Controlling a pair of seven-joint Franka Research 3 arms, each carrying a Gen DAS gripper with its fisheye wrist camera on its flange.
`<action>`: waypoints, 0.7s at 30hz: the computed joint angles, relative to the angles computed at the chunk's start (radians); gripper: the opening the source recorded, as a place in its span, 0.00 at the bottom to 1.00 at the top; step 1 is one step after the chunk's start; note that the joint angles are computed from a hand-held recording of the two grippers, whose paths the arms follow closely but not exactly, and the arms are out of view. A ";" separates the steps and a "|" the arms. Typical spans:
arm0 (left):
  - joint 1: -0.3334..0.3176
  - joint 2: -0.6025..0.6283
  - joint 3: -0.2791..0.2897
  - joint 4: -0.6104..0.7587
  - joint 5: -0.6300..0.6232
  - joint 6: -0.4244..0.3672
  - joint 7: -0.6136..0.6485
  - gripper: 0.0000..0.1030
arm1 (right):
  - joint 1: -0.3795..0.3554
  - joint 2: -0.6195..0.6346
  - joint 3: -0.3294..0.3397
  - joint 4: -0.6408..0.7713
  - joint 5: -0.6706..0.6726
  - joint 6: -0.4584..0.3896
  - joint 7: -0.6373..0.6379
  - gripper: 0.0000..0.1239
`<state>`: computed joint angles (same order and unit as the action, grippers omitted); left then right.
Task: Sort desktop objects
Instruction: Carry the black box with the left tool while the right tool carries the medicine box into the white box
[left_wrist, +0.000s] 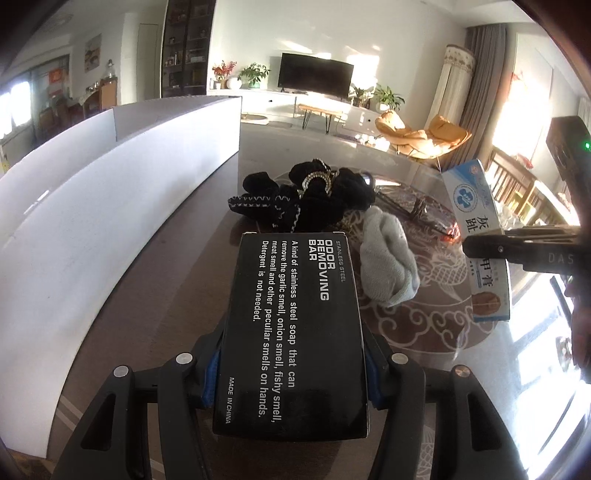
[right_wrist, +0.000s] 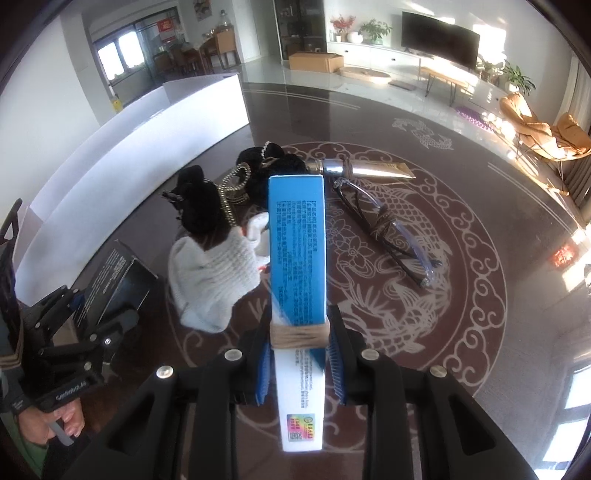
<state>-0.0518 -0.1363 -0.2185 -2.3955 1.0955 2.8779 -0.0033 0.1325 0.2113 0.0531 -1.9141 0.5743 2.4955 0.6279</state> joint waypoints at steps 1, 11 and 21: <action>0.006 -0.020 -0.001 -0.012 0.023 0.009 -0.034 0.56 | -0.004 -0.019 0.002 -0.011 0.008 -0.007 -0.016 0.22; 0.040 -0.352 0.036 -0.193 -0.191 -0.009 -0.013 0.56 | 0.054 -0.117 0.025 0.029 0.079 -0.144 -0.107 0.22; 0.155 -0.495 0.191 -0.218 -0.459 -0.266 0.346 0.56 | 0.266 0.076 0.141 0.351 0.116 -0.121 0.022 0.22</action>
